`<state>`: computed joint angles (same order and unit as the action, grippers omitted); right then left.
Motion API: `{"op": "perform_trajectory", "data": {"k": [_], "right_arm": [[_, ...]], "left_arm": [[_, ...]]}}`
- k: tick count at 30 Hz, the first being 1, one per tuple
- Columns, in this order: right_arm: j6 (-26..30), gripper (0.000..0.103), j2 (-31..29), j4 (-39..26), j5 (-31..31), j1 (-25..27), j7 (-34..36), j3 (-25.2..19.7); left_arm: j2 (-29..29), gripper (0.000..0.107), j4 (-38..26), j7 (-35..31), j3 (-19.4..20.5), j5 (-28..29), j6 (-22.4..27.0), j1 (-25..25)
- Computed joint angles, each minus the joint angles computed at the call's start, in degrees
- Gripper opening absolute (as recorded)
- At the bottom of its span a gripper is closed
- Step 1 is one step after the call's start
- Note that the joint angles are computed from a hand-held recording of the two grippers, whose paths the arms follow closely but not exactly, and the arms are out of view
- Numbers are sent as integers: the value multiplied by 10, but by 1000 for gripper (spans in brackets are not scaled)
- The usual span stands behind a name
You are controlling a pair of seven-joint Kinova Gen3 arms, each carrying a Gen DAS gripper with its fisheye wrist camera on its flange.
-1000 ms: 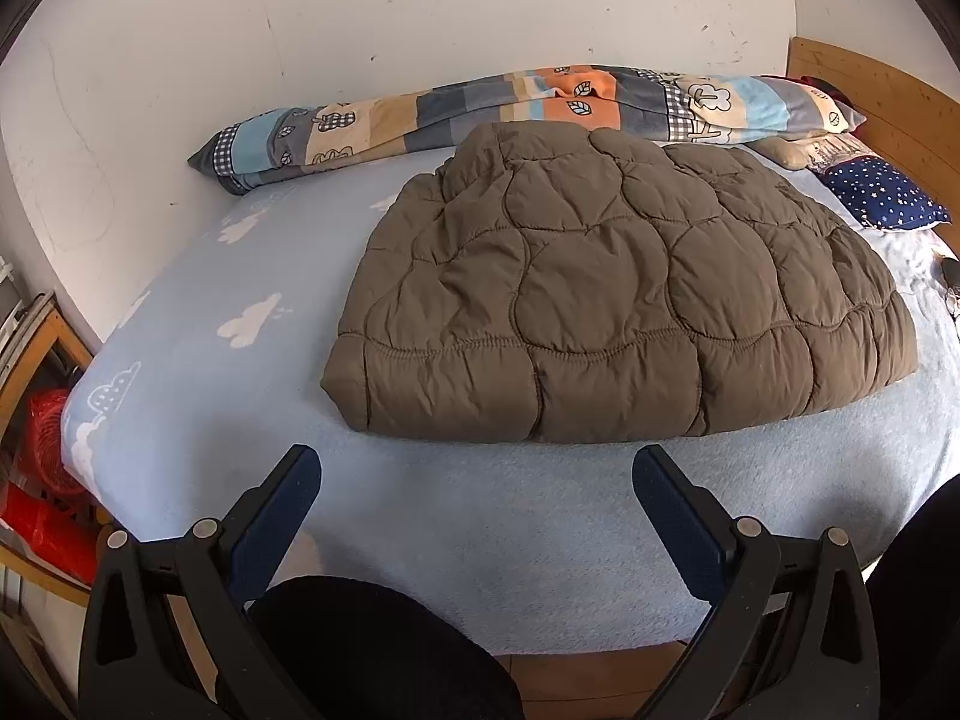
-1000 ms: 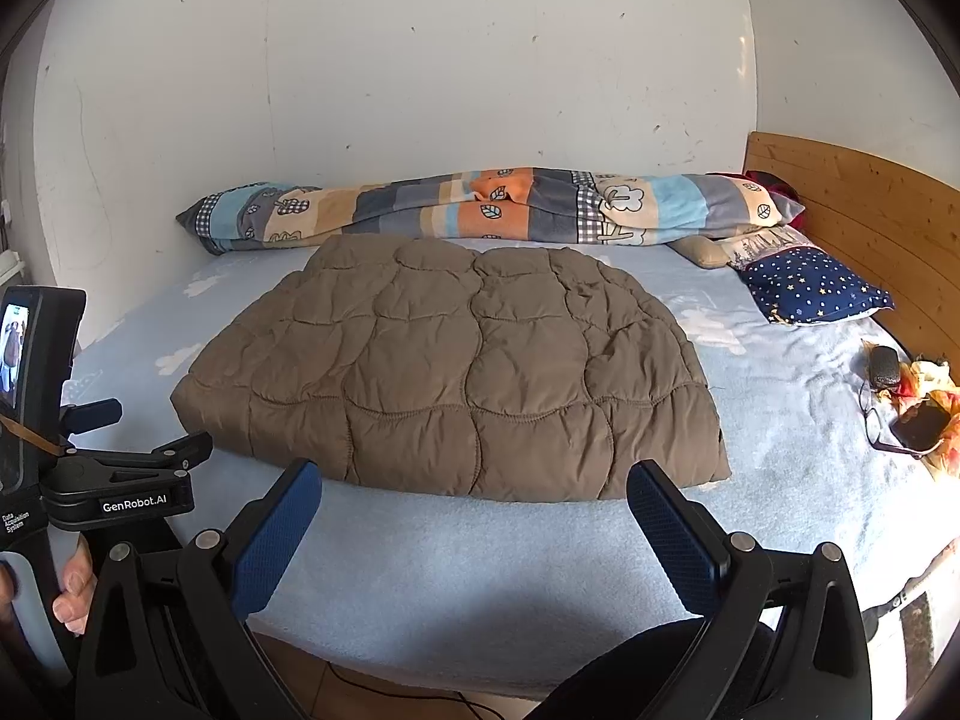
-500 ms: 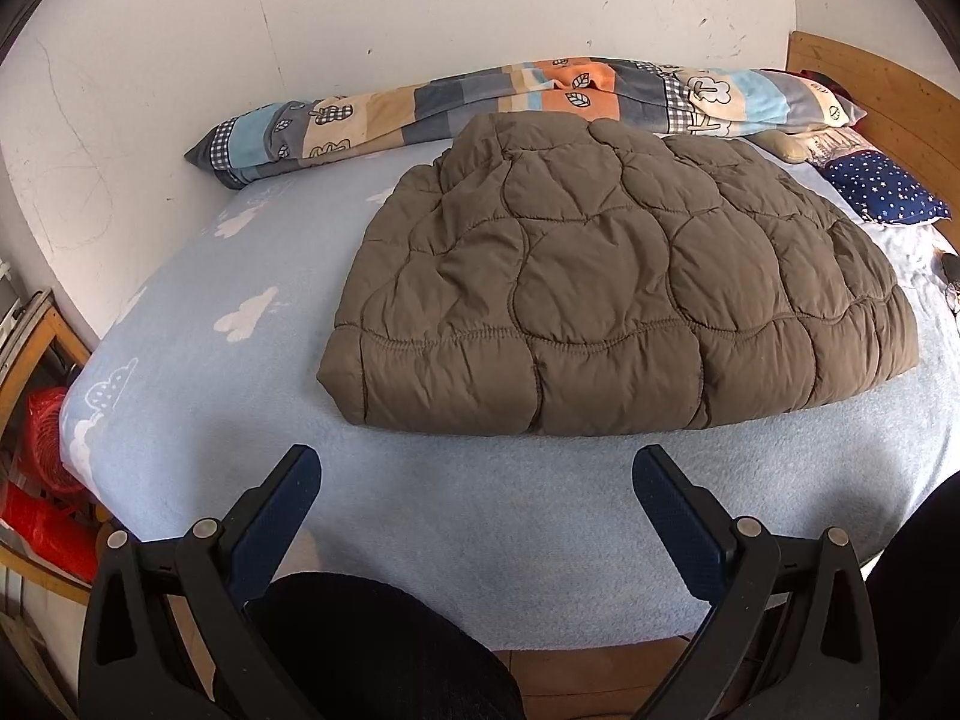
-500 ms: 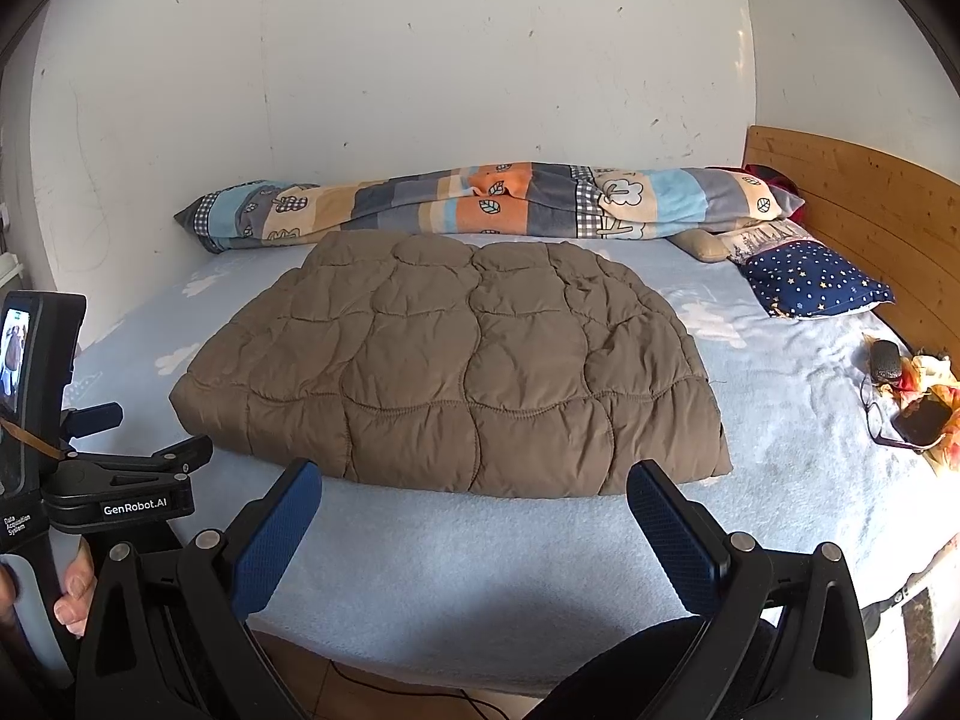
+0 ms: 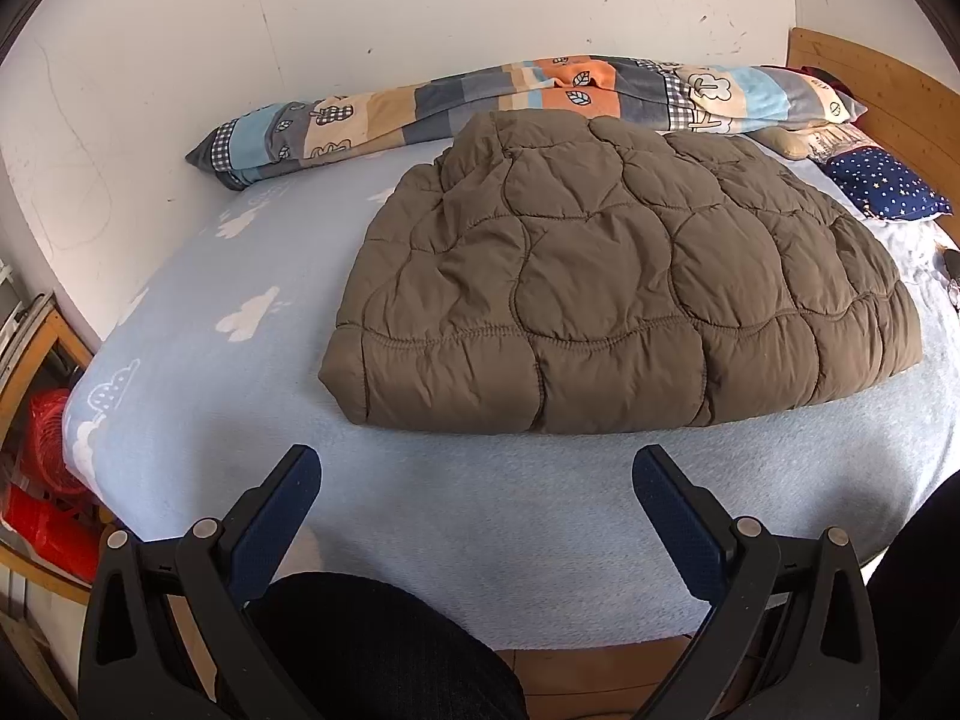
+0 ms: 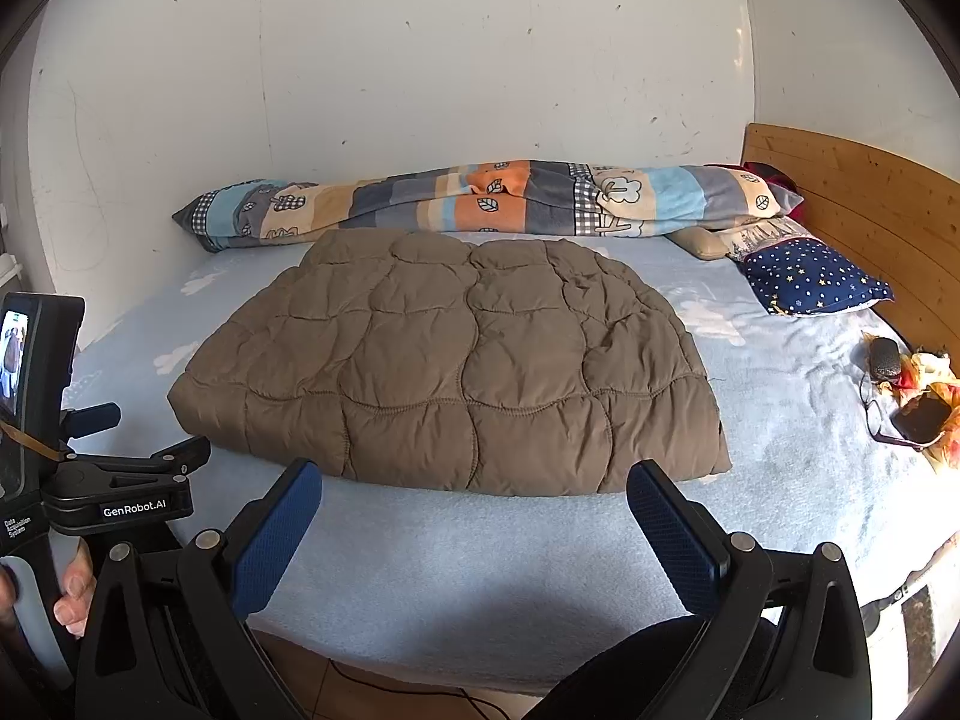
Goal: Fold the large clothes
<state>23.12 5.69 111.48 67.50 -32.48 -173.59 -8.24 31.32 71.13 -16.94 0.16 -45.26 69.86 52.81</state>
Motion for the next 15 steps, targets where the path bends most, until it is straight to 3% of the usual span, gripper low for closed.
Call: {"op": "perform_trajectory", "data": {"k": [15], "right_arm": [[-1,103,0,1,0,1,1,0]], "left_arm": [[0,103,1,-1,0,0,-1,1]]}}
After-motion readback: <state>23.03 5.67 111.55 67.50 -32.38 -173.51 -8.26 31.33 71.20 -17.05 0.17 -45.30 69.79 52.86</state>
